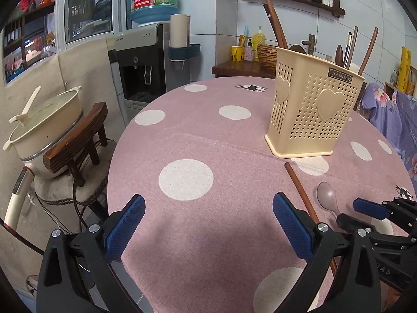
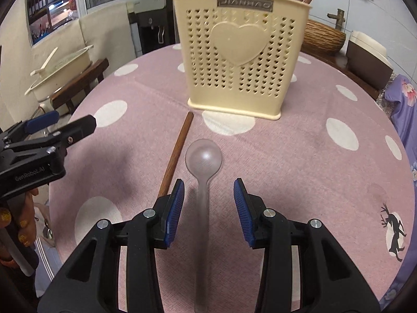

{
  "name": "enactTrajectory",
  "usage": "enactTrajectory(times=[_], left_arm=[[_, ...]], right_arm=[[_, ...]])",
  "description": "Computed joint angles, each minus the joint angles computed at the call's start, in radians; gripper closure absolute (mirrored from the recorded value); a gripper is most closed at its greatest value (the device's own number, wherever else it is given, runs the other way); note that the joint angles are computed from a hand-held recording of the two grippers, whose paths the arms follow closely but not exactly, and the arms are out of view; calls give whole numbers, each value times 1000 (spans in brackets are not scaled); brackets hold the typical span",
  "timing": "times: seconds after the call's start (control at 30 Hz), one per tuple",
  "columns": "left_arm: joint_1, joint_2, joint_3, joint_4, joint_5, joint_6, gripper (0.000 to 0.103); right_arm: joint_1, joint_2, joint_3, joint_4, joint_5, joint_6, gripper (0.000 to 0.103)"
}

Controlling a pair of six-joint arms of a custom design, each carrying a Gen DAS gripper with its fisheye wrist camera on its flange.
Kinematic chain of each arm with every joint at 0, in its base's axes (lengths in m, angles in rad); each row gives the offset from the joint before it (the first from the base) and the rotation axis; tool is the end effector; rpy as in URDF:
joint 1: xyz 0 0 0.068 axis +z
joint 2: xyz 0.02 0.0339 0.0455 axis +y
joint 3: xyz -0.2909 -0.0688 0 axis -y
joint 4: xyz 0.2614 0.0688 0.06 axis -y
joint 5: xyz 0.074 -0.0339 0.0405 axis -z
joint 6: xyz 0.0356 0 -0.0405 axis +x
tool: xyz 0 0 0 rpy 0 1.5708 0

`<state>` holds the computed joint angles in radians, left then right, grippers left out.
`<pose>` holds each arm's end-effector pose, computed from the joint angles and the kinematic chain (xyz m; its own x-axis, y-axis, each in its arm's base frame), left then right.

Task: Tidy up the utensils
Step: 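Grasp the last brown chopstick with the left tool while the right tool grasps the pale plastic spoon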

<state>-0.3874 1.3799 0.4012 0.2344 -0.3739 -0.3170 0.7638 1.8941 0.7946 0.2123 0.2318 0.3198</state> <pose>0.2265 -0.0784 0.1431 -0.6281 -0.0571 -0.7760 -0.0977 0.9952 0.0058 0.2607 0.2384 0.0994 -0.7102 -0.2565 -0.6556 -0.3635 0.9311 0.0295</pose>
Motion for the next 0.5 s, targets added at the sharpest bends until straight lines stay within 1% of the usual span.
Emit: enactTrajectory(times=[0.5], left_arm=[[26, -29, -16, -5, 12, -20, 6]], right_arm=[[-23, 115, 184, -104, -32, -35, 63]])
